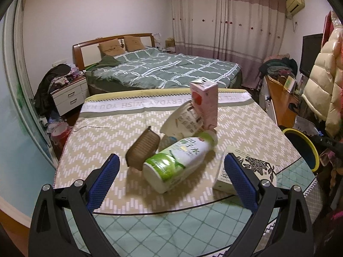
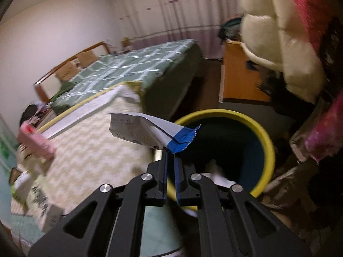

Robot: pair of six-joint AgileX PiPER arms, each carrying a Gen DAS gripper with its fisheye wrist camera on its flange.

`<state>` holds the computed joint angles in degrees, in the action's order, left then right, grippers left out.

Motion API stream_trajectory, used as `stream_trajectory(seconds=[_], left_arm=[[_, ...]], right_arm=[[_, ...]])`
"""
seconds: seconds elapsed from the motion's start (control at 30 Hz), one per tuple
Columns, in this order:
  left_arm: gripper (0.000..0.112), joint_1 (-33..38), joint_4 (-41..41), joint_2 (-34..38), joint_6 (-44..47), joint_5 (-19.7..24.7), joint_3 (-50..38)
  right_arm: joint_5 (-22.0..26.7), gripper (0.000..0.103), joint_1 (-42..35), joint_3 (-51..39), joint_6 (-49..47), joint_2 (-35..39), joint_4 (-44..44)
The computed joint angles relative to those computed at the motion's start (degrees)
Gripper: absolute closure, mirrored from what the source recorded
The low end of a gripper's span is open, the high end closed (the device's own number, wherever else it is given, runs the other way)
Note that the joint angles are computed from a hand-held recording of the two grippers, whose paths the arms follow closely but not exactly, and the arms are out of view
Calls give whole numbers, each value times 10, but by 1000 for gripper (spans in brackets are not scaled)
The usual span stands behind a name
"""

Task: Collect trash
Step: 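Carry the toothpaste tube over the bin and open the right gripper, then grasp the white bottle with green label using the left gripper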

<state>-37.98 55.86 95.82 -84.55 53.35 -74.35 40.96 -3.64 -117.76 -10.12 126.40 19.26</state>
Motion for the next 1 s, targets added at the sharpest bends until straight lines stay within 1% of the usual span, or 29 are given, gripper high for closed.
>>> stream_trajectory(seconds=[0.1,0.17,0.2,0.23,0.3,0.33,0.4,0.43,0.53,0.6,0.67,0.73,0.8,0.93,1.0], left_arm=[[16,1,-8,11,13,-3,-13],[16,3,-11,14,17,-6,-15],[16,3,-12,14,18,-6,-16],[16,3,-13,16,20,-8,-18],[16,3,-14,17,21,-8,-19],[16,4,-15,17,22,-9,-19],[16,6,-17,19,23,-9,-19],[16,8,-18,19,24,-9,-19],[16,16,-24,17,27,-17,-14],[16,22,-27,16,29,-23,-10],[16,30,-30,20,32,-27,-9],[16,39,-35,23,35,-29,-8],[16,46,-39,23,34,-35,-4],[16,58,-51,15,52,-78,15],[16,66,-61,15,64,-89,18]], right_arm=[[25,96,-12,-51,38,34,-30],[52,95,-14,-104,72,66,-57],[66,93,-14,-129,84,81,-65],[71,86,-14,-139,93,89,-70],[69,77,-14,-143,104,95,-72],[60,76,-14,-130,102,89,-63],[19,76,-7,-77,81,60,-40],[-14,74,1,-36,64,39,-27],[-61,73,25,17,37,9,-13],[-80,73,40,39,32,-1,-19],[-82,73,50,43,29,-4,-19],[-85,73,58,43,47,-4,-44],[-83,73,59,42,49,-5,-47],[-68,73,60,27,60,3,-52],[-66,73,57,27,53,3,-46]])
